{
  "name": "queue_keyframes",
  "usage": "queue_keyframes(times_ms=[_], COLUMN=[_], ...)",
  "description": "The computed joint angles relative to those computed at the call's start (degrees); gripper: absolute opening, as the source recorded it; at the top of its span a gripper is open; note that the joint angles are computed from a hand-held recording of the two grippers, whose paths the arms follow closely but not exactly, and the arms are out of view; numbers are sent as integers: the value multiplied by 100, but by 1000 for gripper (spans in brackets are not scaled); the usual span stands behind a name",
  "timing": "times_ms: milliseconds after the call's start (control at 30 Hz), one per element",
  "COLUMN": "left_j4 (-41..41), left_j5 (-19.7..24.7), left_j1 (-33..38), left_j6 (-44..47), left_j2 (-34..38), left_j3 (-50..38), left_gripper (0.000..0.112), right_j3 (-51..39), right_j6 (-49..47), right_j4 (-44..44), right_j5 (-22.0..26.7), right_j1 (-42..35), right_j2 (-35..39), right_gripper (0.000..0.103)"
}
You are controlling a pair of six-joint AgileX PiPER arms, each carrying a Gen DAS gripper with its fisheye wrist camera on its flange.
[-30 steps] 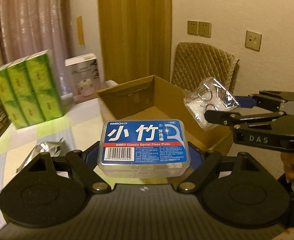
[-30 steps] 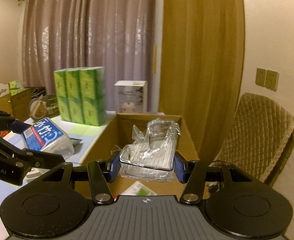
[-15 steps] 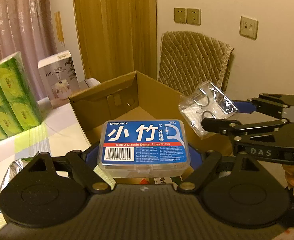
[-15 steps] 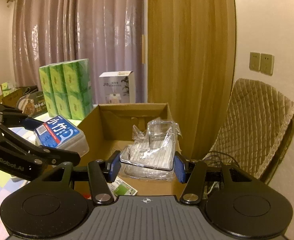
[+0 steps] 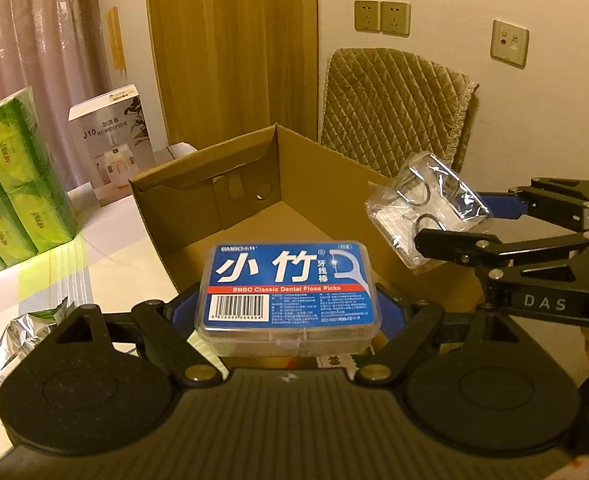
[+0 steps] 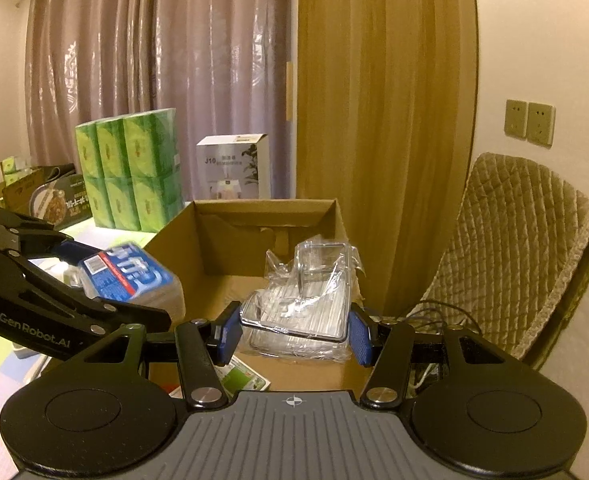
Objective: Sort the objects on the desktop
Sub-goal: 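Open the left gripper dropping the floss-pick box while the right releases the rack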
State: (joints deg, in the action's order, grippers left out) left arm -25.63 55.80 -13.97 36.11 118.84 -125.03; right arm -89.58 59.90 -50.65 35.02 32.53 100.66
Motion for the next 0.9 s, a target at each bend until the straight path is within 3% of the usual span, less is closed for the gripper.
queue_keyframes(times_ms=[567, 900], left_j4=[-218, -455], left_j5=[-225, -467], left_j1=[258, 490], left_j6=[399, 634], left_j2=[-274, -751], left_j3=[424, 1159], left_gripper=[87, 87], right_j3=[-138, -258], right_j6=[10, -107], right_j4=[-1, 142], right_j5=[109, 211], right_j1=[135, 224], right_j2=[71, 121], right_gripper=[52, 52])
